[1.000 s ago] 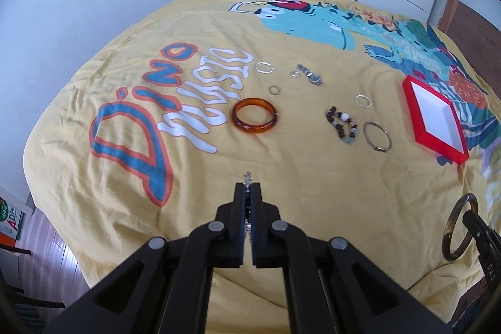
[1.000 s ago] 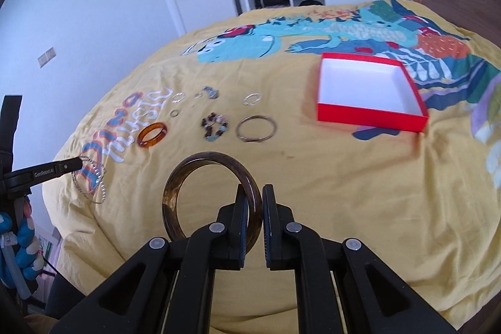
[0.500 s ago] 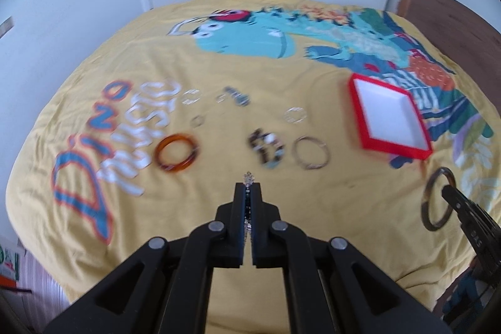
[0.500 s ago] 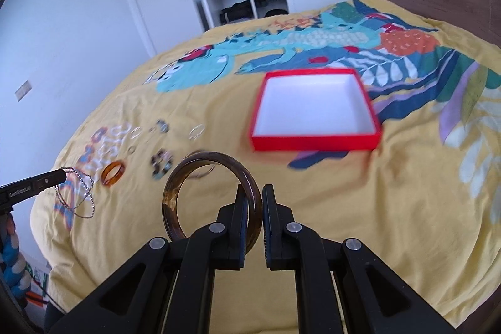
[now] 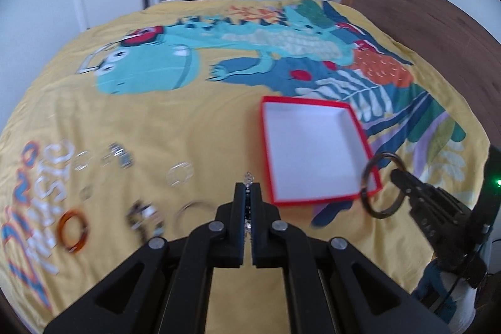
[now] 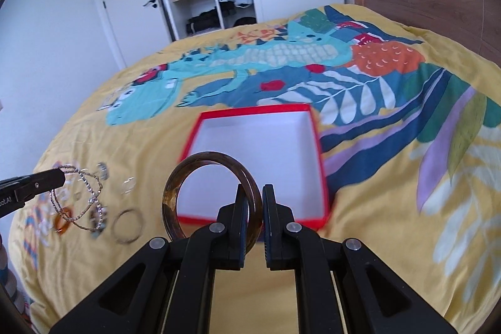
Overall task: Organize jewelry
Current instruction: 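Carry both bracelets to the red box and lower them inside, then open both tools to release the bracelets and withdraw from the box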
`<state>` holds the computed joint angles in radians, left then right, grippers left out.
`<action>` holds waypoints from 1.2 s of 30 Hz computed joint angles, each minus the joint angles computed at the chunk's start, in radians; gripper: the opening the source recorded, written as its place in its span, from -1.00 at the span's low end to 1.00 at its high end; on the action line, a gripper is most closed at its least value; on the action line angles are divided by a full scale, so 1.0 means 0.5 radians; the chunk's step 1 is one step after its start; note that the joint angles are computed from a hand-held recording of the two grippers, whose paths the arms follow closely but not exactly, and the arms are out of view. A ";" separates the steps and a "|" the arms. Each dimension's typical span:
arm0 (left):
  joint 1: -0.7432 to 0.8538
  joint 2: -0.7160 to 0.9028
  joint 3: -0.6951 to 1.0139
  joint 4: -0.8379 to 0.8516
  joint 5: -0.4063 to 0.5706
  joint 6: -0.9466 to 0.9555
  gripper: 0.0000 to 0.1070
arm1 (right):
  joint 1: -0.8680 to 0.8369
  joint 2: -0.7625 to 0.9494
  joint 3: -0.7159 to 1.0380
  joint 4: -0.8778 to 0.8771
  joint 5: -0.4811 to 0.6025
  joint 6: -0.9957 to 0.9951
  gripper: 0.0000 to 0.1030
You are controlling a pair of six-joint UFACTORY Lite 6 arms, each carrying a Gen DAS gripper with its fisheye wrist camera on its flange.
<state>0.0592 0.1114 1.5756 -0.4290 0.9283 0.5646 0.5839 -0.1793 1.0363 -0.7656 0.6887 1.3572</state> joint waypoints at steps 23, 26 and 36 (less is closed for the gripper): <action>-0.514 0.947 0.181 0.181 -0.449 -0.299 -0.95 | -0.610 0.744 0.032 0.071 -0.674 -0.536 -0.84; -0.504 0.955 0.184 0.156 -0.452 -0.280 -0.92 | -0.599 0.736 0.025 0.029 -0.664 -0.512 -0.84; -0.449 0.901 0.179 0.016 -0.346 -0.162 -0.82 | -0.563 0.573 -0.021 -0.029 -0.580 -0.477 -0.20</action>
<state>-0.1654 0.5619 1.6650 -0.4212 0.7552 0.4836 0.3025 0.1073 1.0258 -0.7802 0.3987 1.1185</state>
